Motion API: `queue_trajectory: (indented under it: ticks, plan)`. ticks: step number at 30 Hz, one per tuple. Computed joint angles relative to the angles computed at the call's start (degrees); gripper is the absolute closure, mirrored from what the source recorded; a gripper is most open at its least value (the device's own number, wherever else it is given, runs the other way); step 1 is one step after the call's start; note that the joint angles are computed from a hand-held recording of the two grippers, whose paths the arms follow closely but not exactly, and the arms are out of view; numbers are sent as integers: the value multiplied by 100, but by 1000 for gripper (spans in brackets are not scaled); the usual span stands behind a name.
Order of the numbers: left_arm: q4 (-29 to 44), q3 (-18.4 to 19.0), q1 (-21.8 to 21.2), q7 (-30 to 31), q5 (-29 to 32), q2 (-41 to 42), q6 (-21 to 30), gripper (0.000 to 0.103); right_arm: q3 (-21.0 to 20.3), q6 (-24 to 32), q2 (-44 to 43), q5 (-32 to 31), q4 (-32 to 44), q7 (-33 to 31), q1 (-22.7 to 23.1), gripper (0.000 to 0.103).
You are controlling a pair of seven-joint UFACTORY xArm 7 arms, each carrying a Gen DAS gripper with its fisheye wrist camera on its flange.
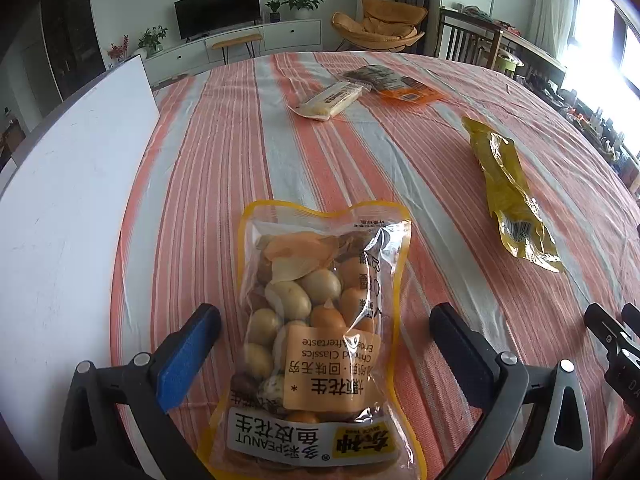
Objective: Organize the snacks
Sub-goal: 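Move the left tool onto the clear peanut bag with yellow trim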
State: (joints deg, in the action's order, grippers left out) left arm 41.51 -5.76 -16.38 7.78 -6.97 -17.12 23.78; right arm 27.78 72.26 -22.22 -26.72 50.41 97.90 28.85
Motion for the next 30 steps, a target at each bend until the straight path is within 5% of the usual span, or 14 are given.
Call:
queue_trajectory:
  ticks: [10, 15, 19, 23, 25, 28, 30]
  plan:
    - [5, 7, -5, 11, -4, 15, -10, 0, -25, -88, -65, 16, -65, 18, 15, 14]
    - [3, 7, -4, 9, -5, 15, -13, 0, -241, -1427, -1107, 103, -893, 433, -174, 15]
    - [1, 9, -6, 12, -7, 14, -14, 0, -505, -1992, -442, 18, -254, -777, -558, 15]
    - [1, 9, -5, 12, -7, 14, -14, 0, -947, -2537, 806, 669, 606, -2010, -661, 16]
    - [-1, 8, -5, 11, -7, 12, -14, 0, -1056, -2322, 1511, 945, 1160, -2565, -604, 13]
    - [0, 7, -5, 6, -7, 12, -15, 0, -1013, -1373, 2233, 292, 1946, -2827, -333, 18]
    - [-2, 7, -5, 5, -8, 15, -19, 0, -1100, -1405, 2169, 160, 1823, -2830, -151, 26]
